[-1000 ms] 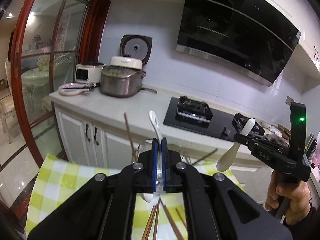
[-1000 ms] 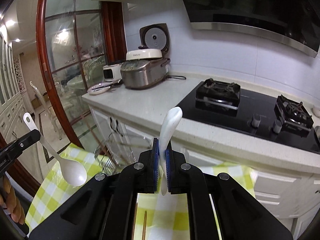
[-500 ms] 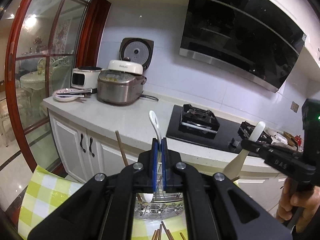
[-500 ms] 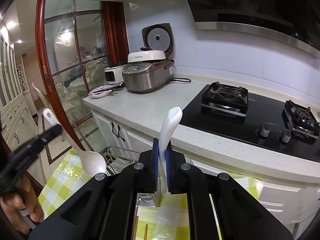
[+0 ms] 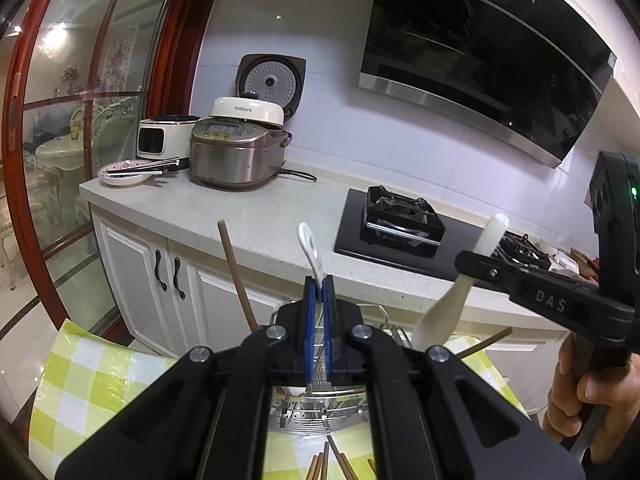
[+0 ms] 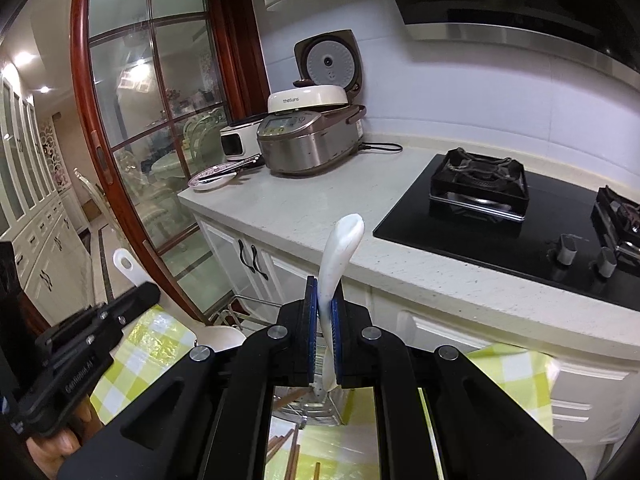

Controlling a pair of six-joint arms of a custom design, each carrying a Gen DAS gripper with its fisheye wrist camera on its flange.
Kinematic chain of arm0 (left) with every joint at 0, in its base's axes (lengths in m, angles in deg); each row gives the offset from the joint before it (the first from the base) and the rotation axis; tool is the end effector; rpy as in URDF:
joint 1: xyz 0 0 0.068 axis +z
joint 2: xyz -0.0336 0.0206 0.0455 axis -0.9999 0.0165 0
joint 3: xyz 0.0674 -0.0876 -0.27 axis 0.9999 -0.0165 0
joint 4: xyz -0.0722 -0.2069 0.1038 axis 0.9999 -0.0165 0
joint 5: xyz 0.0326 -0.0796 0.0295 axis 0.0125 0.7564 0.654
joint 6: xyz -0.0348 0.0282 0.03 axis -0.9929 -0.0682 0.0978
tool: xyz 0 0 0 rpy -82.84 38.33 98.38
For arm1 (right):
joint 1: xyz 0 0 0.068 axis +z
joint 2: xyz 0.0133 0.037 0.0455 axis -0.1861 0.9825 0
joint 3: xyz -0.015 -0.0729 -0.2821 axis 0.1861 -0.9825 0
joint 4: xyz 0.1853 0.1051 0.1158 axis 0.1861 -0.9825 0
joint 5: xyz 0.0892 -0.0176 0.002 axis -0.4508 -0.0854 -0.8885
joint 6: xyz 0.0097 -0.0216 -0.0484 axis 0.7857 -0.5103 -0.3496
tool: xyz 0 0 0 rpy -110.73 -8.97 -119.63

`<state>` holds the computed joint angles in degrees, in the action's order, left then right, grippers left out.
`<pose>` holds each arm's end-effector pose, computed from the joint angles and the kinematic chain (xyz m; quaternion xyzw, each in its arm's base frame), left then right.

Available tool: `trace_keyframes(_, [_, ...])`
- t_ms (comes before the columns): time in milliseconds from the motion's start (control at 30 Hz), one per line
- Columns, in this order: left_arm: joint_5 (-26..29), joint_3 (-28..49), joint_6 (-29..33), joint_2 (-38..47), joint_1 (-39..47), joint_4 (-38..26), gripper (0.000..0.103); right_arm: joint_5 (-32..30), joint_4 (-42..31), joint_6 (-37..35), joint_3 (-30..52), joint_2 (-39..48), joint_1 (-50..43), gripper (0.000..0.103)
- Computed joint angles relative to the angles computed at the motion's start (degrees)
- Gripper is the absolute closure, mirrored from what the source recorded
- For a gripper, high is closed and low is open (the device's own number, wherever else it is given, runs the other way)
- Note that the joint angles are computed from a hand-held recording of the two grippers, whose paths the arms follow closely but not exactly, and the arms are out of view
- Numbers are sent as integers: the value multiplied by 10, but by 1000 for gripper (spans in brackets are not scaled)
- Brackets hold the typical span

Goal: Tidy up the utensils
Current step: 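Lift both white spoons up and carry them over the wire rack, then open both tools to drop the white spoons into the wire rack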

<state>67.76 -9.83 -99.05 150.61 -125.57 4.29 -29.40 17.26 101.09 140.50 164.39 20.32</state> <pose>0.2398 -0.1663 0.3167 0.0563 0.8387 -0.1527 0.5197 0.2545 0.1452 0.3562 -0.0399 0.8789 0.1255 0.4584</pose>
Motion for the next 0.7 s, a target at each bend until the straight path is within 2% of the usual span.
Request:
trace_keyframes(233, [16, -20, -5, 9, 7, 11, 99, -2, 68, 6, -38, 16, 2, 95])
trace_keyframes(467, [30, -42, -13, 14, 11, 15, 99, -31, 138, 22, -94, 32, -14, 95])
trace_keyframes(700, [39, -57, -22, 5, 13, 11, 97, -14, 161, 17, -114, 40, -11, 93])
